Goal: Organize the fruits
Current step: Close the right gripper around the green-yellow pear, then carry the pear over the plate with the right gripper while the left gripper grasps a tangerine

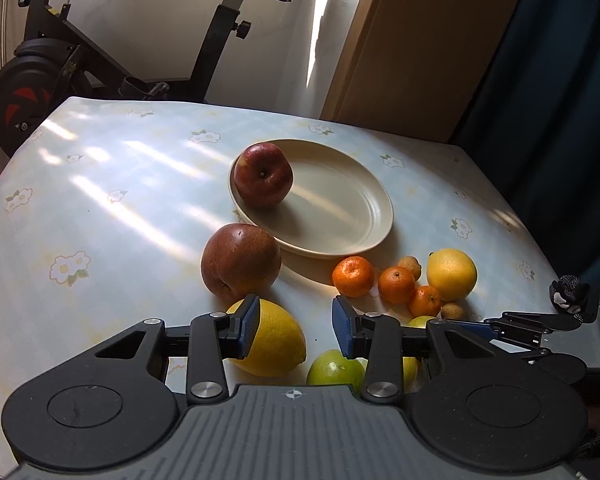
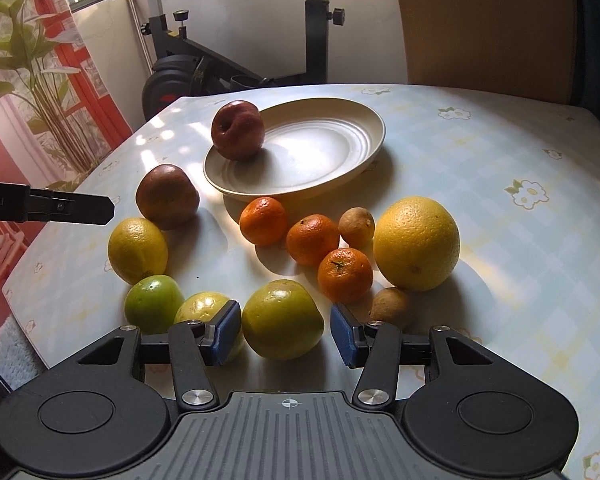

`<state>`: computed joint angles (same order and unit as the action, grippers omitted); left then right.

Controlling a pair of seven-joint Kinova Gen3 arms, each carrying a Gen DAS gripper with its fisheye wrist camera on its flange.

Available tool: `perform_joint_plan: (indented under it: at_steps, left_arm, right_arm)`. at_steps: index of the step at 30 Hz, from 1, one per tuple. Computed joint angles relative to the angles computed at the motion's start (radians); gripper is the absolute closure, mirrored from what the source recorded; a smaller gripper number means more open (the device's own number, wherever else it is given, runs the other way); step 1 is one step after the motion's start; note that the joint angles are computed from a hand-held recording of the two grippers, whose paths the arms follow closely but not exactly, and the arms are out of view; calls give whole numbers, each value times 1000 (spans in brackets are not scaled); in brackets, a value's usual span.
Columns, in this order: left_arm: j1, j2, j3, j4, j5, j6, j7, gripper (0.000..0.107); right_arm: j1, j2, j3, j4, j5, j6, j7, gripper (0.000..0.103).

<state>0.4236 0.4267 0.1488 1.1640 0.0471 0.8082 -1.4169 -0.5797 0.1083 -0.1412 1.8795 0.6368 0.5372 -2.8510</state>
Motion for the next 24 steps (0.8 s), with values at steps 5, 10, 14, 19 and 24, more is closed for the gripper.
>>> perform_joint_plan:
  at_steps: [5, 10, 14, 19, 24]
  left_arm:
    - [-2, 2, 1, -2, 4, 4, -2, 66]
    - [-1, 4, 1, -5, 4, 8, -5, 66]
    - [2, 7, 0, -10, 0, 15, -6, 66]
    - [14, 19, -3, -31, -19, 19, -19, 66]
    - [17, 48, 4, -85, -24, 42, -59, 66]
  right_arm:
    - [21, -10, 9, 37, -25, -82, -25, 59]
    - [10, -11, 11, 40, 7, -80, -43, 60]
    - [-35, 0, -1, 4, 99, 25, -74, 61]
    - [-51, -17, -15, -4, 206, 77, -133, 61]
    - [-29, -39, -29, -10, 270, 114, -154, 61]
